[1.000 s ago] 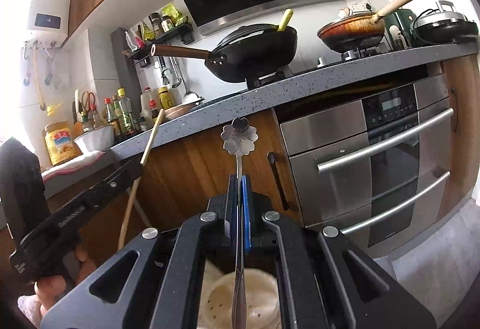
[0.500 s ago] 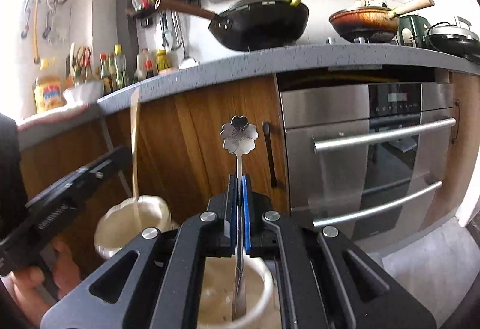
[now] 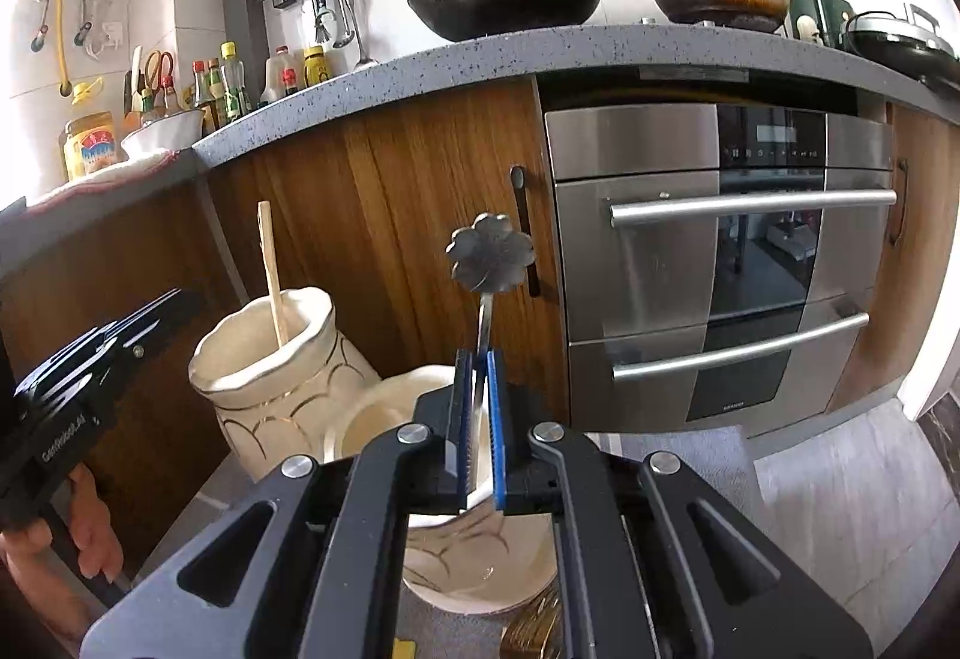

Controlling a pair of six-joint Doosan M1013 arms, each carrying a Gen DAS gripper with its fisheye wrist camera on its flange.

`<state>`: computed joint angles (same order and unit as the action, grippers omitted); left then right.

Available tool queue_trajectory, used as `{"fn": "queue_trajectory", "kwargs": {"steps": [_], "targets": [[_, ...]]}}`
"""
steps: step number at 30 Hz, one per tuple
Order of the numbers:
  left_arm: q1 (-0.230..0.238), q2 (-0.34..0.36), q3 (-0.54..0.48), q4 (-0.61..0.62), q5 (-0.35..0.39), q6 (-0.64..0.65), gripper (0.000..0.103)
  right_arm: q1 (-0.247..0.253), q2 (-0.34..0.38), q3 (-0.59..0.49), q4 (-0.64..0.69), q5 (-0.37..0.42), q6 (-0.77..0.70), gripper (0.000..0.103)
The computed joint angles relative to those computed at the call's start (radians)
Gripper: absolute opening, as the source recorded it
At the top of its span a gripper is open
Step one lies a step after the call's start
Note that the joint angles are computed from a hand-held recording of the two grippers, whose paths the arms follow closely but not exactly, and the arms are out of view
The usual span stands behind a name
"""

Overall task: Organize utensils
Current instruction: 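Open the left tool over the larger pot while the right tool drops the spoon into the smaller pot, then move both tools back down to the utensils on the cloth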

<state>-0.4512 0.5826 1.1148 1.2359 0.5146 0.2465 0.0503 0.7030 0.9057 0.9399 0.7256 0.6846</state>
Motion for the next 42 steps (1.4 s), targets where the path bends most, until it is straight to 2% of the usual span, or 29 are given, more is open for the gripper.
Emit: {"fn": "queue_trajectory", "kwargs": {"steps": [1,2,3,4,5,6,8,9,12,16,21,28,31,36,42], "targets": [[-0.003,-0.003,0.004,0.004,0.008,-0.003,0.03,-0.003,-0.005,0.009,0.015,0.003,-0.006,0.025],[-0.007,-0.009,0.013,0.018,0.016,-0.019,0.042,-0.006,-0.009,0.016,0.031,0.006,-0.013,0.035],[-0.012,-0.014,0.021,0.036,0.027,-0.038,0.058,-0.009,-0.017,0.028,0.046,0.003,-0.022,0.039],[-0.016,-0.018,0.026,0.053,0.037,-0.054,0.064,-0.012,-0.024,0.039,0.055,0.0,-0.029,0.04],[-0.021,-0.026,0.039,0.083,0.046,-0.085,0.073,-0.015,-0.031,0.048,0.063,-0.002,-0.035,0.048],[-0.025,-0.032,0.048,0.096,0.052,-0.1,0.082,-0.019,-0.041,0.064,0.076,-0.004,-0.045,0.059],[-0.036,-0.043,0.063,0.123,0.077,-0.132,0.094,-0.027,-0.059,0.09,0.103,-0.006,-0.065,0.075],[-0.042,-0.046,0.068,0.141,0.09,-0.151,0.096,-0.033,-0.074,0.111,0.125,-0.01,-0.087,0.083],[-0.059,-0.062,0.093,0.145,0.119,-0.164,0.098,-0.046,-0.113,0.172,0.194,-0.035,-0.167,0.096],[-0.072,-0.075,0.112,0.079,0.126,-0.111,0.098,-0.064,-0.155,0.24,0.256,-0.072,-0.235,0.098],[-0.093,-0.078,0.129,0.015,0.151,-0.059,0.098,-0.088,-0.189,0.302,0.289,-0.079,-0.262,0.098],[-0.107,-0.058,0.12,-0.137,0.17,0.049,0.098,-0.112,-0.201,0.346,0.231,-0.083,-0.211,0.098],[-0.111,-0.041,0.104,-0.232,0.184,0.135,0.098,-0.119,-0.195,0.349,0.196,-0.083,-0.163,0.098],[-0.116,-0.006,0.063,-0.374,0.255,0.284,0.098,-0.121,-0.183,0.351,0.146,-0.083,-0.104,0.098],[-0.108,0.007,0.054,-0.472,0.287,0.333,0.098,-0.112,-0.165,0.343,0.062,-0.073,-0.049,0.098]]}}
